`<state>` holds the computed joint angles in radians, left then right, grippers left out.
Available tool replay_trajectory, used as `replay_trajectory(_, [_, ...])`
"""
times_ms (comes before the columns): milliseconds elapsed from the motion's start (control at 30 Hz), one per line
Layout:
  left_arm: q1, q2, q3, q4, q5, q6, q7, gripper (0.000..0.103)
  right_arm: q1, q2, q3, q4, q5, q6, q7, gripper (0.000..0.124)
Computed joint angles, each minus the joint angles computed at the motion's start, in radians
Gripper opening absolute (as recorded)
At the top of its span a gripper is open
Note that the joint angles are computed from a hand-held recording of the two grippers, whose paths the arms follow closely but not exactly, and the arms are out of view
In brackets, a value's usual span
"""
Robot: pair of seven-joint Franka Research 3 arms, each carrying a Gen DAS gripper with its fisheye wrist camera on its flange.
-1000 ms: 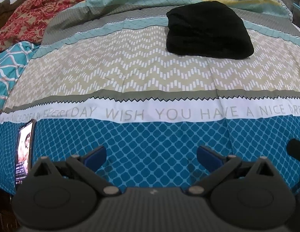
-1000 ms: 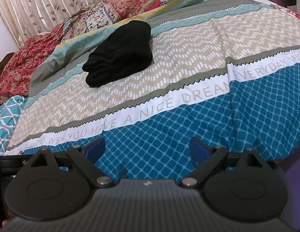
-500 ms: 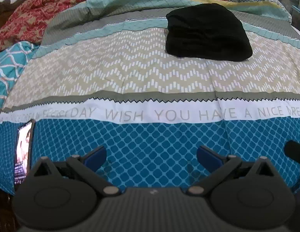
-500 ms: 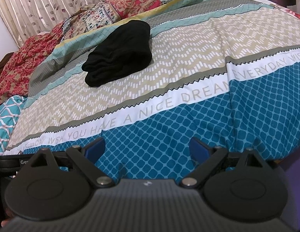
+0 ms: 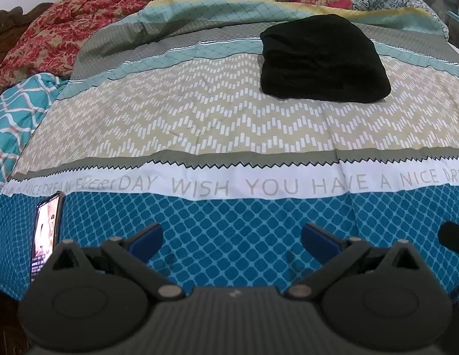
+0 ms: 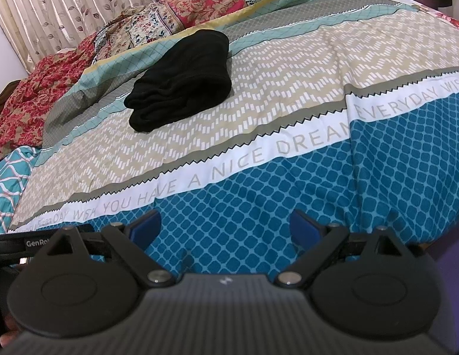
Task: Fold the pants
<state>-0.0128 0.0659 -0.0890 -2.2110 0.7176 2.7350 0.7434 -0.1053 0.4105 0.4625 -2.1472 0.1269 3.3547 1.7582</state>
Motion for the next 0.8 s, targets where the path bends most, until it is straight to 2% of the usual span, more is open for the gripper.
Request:
replay_trajectory(600, [0.003, -0.011, -0.003, -0.015, -0.021, 0.032, 0.029, 0.103, 0.014, 0.001, -0.016, 0.002, -0.002, 0.002, 0.006, 0.095])
replay_trajectory(800, [0.01, -0.008, -0.009, -0.016, -0.132, 0.034, 0.114, 0.103, 0.021, 0.001, -0.022, 0.004, 0.004, -0.001, 0.006, 0.095])
